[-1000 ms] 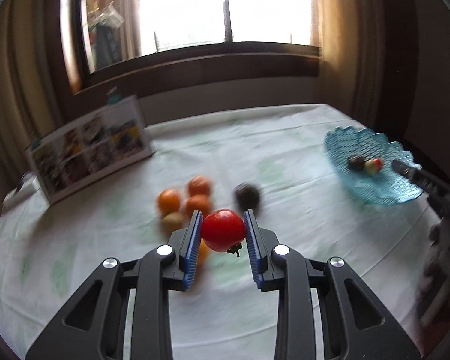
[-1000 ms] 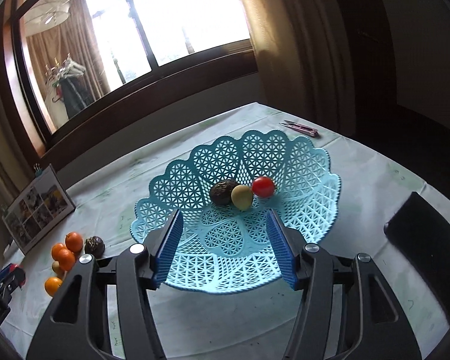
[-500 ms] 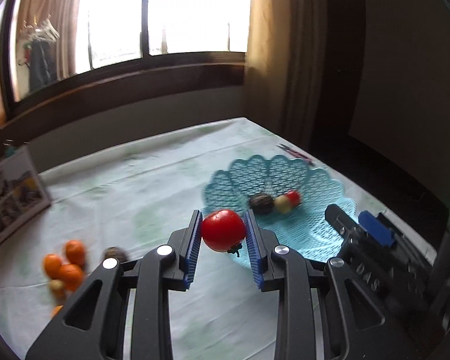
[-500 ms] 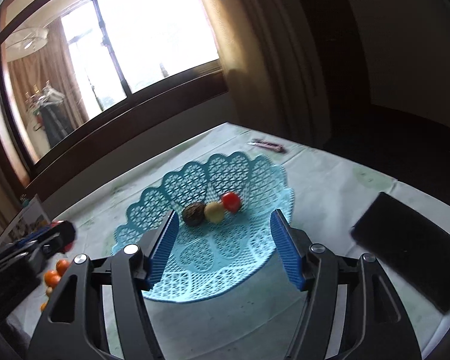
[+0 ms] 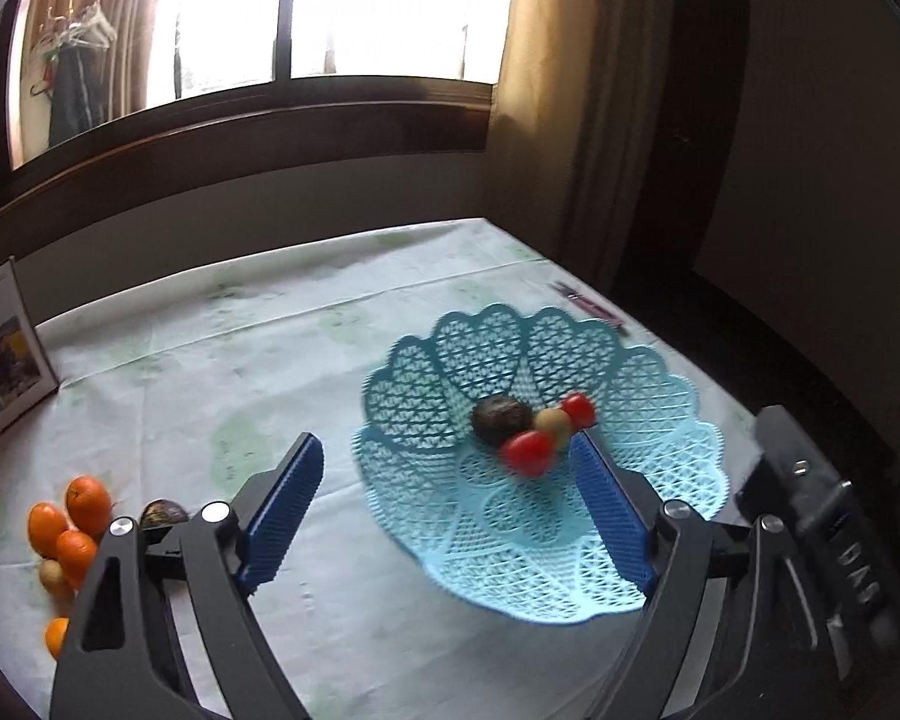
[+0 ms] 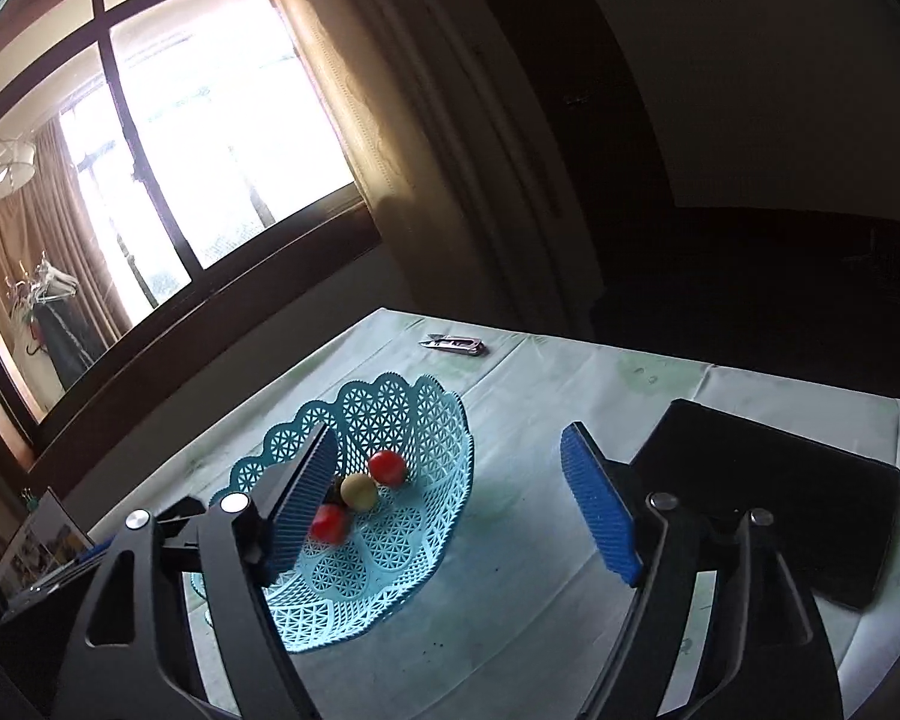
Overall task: Organize fruits
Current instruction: 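Drop the red tomato into the blue basket with the left tool, then move both tools back from the basket toward the remaining fruits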
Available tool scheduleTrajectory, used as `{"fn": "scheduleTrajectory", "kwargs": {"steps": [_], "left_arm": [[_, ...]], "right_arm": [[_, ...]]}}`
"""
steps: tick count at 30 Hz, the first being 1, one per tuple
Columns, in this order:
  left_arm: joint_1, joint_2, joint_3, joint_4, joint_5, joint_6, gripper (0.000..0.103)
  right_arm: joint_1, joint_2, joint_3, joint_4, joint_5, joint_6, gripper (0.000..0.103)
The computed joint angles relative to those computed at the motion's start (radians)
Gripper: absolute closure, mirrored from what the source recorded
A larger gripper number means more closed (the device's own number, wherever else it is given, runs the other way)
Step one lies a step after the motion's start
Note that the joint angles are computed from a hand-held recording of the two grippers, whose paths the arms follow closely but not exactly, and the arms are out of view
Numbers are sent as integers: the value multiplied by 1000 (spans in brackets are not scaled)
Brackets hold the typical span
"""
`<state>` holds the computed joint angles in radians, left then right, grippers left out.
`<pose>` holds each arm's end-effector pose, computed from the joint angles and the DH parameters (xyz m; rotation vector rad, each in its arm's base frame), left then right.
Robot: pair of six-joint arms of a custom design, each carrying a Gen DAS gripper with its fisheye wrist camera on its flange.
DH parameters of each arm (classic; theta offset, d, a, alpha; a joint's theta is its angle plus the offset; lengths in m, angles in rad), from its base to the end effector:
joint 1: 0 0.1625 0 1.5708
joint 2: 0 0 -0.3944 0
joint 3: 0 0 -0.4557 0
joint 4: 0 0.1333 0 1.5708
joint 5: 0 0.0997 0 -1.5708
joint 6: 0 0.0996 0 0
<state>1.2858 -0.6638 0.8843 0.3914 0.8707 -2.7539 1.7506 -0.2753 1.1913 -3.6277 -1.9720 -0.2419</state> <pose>-0.0243 -0.7852 0.1805 0.3295 2.1985 -1.0931 0.2327 -0.7525 -0.0393 0.1900 -2.3375 1.4767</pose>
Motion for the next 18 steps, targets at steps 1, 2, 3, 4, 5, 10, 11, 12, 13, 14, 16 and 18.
{"fn": "scheduleTrajectory", "kwargs": {"steps": [1, 2, 3, 4, 5, 10, 11, 12, 13, 14, 16, 18], "left_arm": [[1, -8, 10, -11, -7, 5, 17], [2, -14, 18, -21, -9, 10, 15], [3, -25, 33, -38, -14, 18, 13], [3, -34, 46, -52, -19, 24, 13], [3, -41, 56, -64, -23, 27, 13], [4, -72, 95, -96, -49, 34, 12], [3, -80, 106, -106, -56, 38, 12], [3, -92, 122, -120, -67, 46, 12], [2, -98, 130, -124, -76, 49, 12], [3, -103, 134, -120, -84, 47, 12], [6, -120, 148, -103, -93, 16, 12], [11, -144, 172, -105, -94, -3, 12]], "right_arm": [[0, 1, -3, 4, 0, -1, 24], [1, 4, -6, 9, 0, -8, 24], [2, 5, -7, 10, 2, -15, 24], [3, 5, -5, 9, 3, -21, 24], [5, 7, -7, 9, 4, -27, 24], [6, 11, -9, 19, 13, -42, 23], [7, 11, -7, 19, 19, -49, 22], [7, 11, -6, 21, 29, -59, 19], [8, 11, -2, 26, 42, -70, 17], [8, 10, 1, 38, 62, -85, 12], [10, 6, 6, 89, 102, -117, 11], [14, 7, 8, 118, 123, -145, 11]]}}
